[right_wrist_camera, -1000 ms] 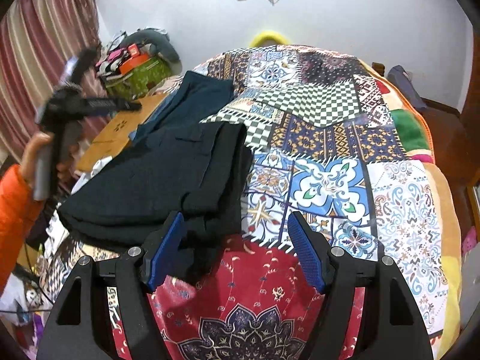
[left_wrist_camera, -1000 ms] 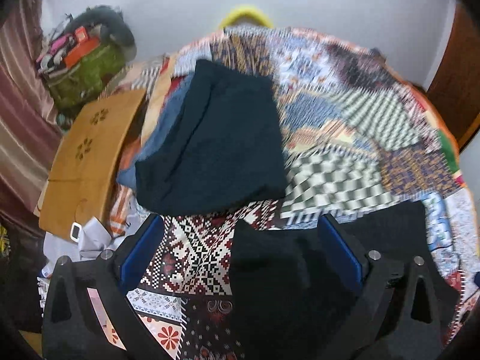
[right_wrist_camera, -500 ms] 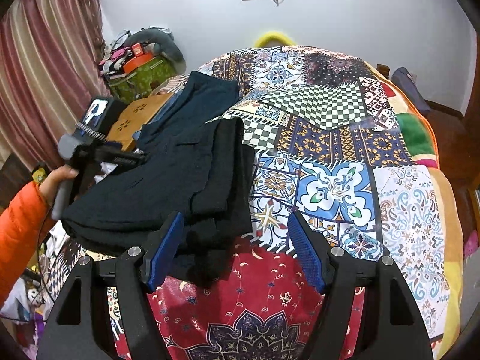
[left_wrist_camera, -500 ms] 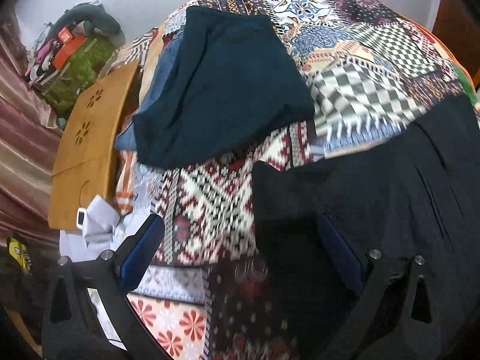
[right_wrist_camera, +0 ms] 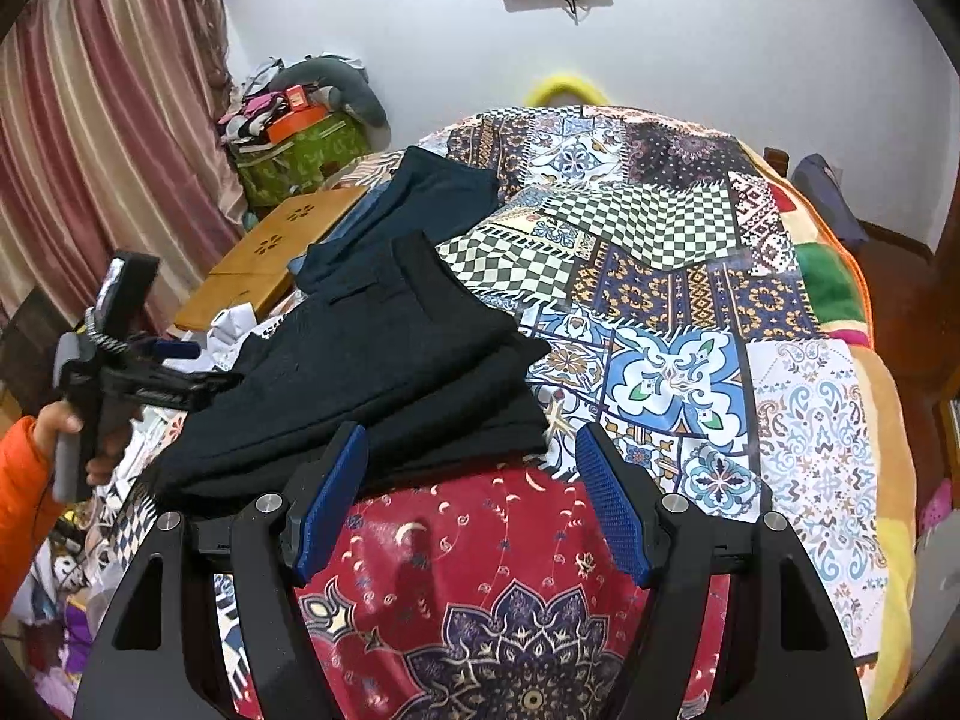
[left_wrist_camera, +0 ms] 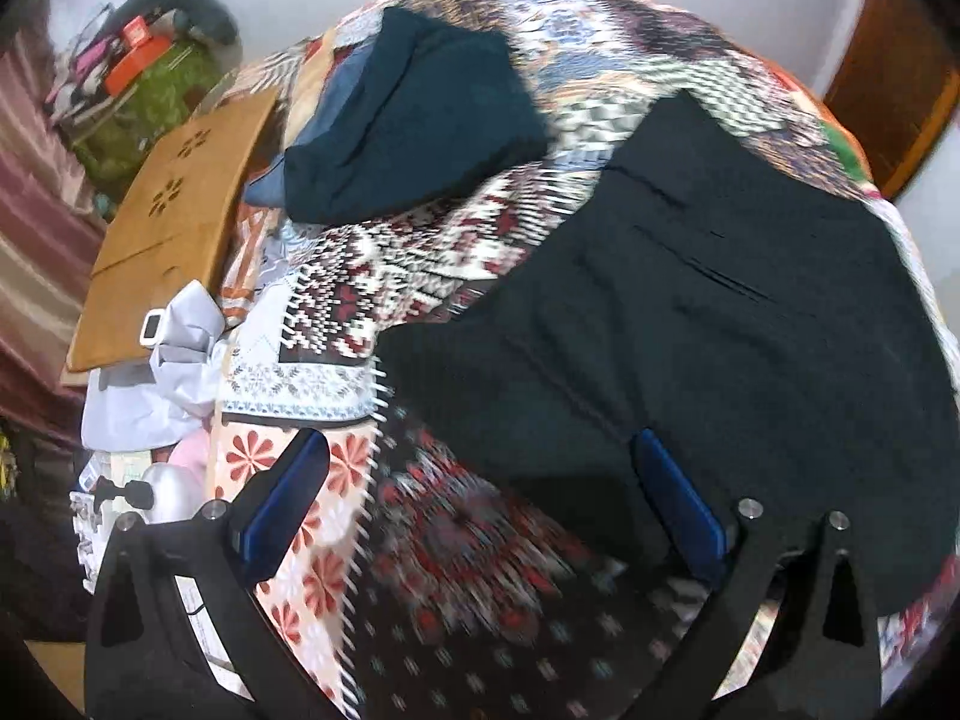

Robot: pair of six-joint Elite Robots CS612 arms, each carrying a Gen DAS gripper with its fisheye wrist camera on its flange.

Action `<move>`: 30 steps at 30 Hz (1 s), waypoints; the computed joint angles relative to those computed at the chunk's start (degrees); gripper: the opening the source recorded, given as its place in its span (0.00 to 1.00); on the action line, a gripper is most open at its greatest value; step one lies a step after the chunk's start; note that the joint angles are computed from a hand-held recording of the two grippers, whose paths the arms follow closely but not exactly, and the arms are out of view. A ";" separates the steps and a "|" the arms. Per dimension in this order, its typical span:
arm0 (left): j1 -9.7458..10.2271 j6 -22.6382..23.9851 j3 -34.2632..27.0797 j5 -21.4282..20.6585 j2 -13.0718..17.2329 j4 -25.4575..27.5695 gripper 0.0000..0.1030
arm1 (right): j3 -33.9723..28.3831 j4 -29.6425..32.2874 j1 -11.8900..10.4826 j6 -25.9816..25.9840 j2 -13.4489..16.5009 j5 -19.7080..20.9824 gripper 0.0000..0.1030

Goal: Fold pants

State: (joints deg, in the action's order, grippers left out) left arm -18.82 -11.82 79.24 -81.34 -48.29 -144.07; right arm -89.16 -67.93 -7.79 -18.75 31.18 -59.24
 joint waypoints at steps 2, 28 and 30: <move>-0.91 1.06 1.64 0.83 -1.03 -1.77 1.00 | -0.34 0.01 -0.10 0.07 0.05 0.09 0.66; -3.62 -1.45 0.48 0.06 -0.91 -14.17 0.99 | -2.23 2.32 0.23 2.00 1.49 -0.38 0.68; -2.68 -3.51 0.46 3.22 -0.96 -13.31 0.99 | -2.40 2.03 0.53 1.40 1.54 0.08 0.68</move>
State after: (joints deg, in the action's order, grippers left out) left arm -21.50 -15.33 79.69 -78.13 -49.25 -157.39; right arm -91.55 -65.90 -7.25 -17.35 32.73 -59.16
